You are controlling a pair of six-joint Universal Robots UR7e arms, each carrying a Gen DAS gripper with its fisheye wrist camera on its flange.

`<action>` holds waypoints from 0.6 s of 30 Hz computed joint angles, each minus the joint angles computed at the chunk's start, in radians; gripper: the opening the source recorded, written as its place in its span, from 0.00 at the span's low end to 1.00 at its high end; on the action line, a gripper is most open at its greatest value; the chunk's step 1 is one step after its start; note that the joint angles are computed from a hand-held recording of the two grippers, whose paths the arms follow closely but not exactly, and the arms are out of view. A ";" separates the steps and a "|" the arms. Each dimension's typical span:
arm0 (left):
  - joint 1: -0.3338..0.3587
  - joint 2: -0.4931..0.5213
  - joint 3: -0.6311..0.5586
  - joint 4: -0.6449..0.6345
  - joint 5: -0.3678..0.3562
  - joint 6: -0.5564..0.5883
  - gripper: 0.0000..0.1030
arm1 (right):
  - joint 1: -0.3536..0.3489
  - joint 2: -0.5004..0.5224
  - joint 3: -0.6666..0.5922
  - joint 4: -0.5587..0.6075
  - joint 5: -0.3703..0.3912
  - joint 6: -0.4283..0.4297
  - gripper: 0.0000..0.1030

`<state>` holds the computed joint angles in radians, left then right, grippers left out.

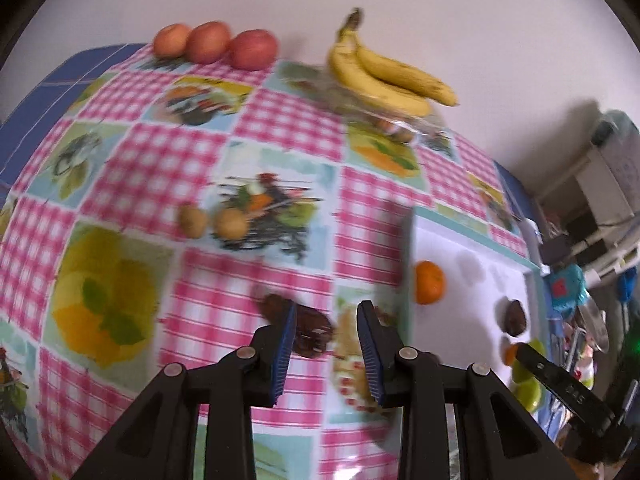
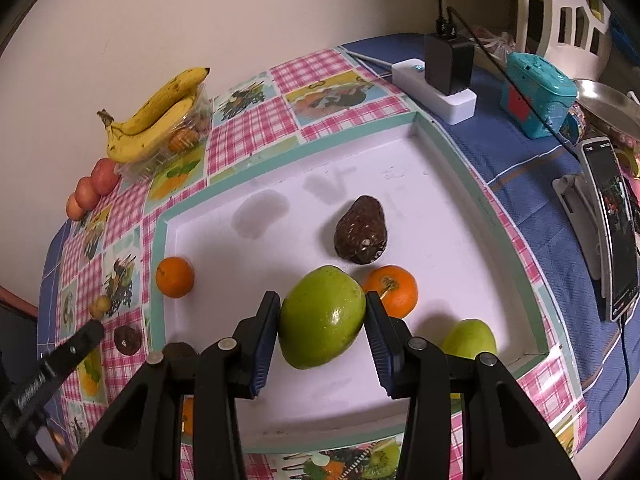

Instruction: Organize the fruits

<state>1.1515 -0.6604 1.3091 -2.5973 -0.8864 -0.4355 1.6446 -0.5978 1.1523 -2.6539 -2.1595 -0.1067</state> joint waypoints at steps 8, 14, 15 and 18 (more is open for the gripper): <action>0.023 0.028 -0.030 0.069 0.022 -0.011 0.45 | 0.000 0.010 -0.013 0.045 0.001 0.000 0.43; 0.021 0.061 -0.073 0.187 0.054 -0.009 0.45 | -0.001 0.014 -0.018 0.053 -0.006 -0.001 0.43; 0.023 0.062 -0.070 0.181 0.056 -0.009 0.44 | -0.001 0.014 -0.018 0.054 -0.007 -0.002 0.43; 0.024 0.058 -0.066 0.172 0.043 -0.007 0.38 | 0.000 0.016 -0.020 0.055 -0.011 -0.002 0.43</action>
<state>1.1753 -0.6028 1.2435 -2.4254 -0.8433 -0.4422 1.6445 -0.5815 1.1321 -2.5987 -2.1707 -0.1090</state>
